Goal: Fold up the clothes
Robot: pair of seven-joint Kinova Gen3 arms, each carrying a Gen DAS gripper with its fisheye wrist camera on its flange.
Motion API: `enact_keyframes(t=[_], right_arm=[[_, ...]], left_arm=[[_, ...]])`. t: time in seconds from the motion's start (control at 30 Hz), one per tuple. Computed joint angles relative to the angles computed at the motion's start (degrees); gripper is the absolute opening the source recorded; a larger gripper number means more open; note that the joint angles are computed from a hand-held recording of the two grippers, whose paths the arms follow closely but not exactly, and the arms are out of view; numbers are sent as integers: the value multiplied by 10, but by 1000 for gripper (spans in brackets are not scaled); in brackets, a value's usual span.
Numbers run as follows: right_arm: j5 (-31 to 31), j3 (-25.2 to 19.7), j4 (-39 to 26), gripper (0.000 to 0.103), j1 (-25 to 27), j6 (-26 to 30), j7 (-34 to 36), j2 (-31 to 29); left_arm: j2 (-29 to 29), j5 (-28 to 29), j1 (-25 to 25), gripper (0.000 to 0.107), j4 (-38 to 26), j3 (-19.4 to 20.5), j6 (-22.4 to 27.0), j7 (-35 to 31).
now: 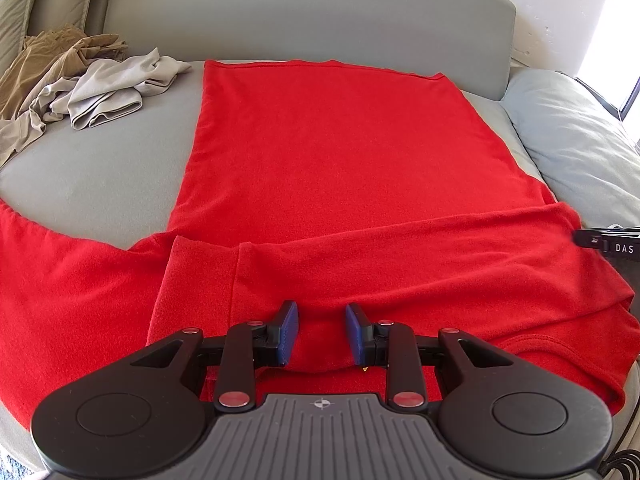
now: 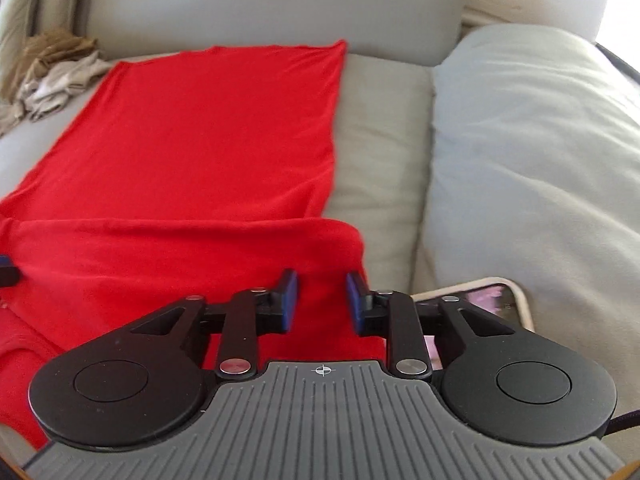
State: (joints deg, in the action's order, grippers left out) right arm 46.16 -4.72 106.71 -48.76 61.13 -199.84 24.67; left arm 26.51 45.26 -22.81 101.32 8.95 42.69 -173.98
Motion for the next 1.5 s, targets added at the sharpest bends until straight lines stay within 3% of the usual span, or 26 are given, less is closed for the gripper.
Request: enact_keyframes(t=[0.1,0.23,0.3,0.37,0.4,0.5,0.6,0.7,0.8,0.87,0.97,1.07,1.13,1.2,1.23,1.4,1.5], right_arm=[[-24,40,-17,26,-56,44,-19,-7],[51,-20,-45,26,-51,19,-34,-4],[89,-21,-80,26,-65,1,-7,26],[109,-12,-114,27,-70,-29,21,55],[105,-9,-131,27,-68,-39,37,67],[70,-7,-168,24,-64,-34,97,94],[43,17,-145,28,-98,0,89,83],[5,21,-94,31,-117,46,23,48],[-28,3,-56,37,-114,85,-30,18],[-50,-2,-59,38,-115,116,-41,8],[-44,-28,-41,38,-115,109,-95,-31],[-11,-53,-20,48,-117,67,-133,-71],[12,-67,-15,56,-116,42,-154,-90],[28,-76,-16,74,-111,23,-173,-102],[34,-79,-22,77,-109,18,-181,-103],[57,-85,-53,82,-100,18,-174,-111],[71,-85,-63,83,-89,-4,-178,-117]], left_arm=[[1,2,-5,28,-6,1,12,-2],[-16,55,-26,22,8,2,43,-23],[-28,94,-47,23,36,22,42,-66],[-44,112,-37,25,64,27,18,-103],[-50,108,-16,19,74,16,-5,-110],[-49,84,32,32,83,-23,-47,-107],[-45,59,16,32,65,-31,-18,-64],[-47,43,0,32,60,-30,-4,-46],[-52,23,-44,32,69,16,-19,-46],[-60,-6,-73,31,69,50,-23,-8],[-59,-20,-153,34,53,105,22,43],[-39,-9,-225,41,17,140,59,96],[-28,5,-238,47,-13,121,63,142],[-10,35,-225,52,-49,70,75,189],[11,54,-219,52,-71,43,83,212],[122,163,-178,51,-196,-90,154,329],[201,227,-177,51,-273,-120,223,399]])
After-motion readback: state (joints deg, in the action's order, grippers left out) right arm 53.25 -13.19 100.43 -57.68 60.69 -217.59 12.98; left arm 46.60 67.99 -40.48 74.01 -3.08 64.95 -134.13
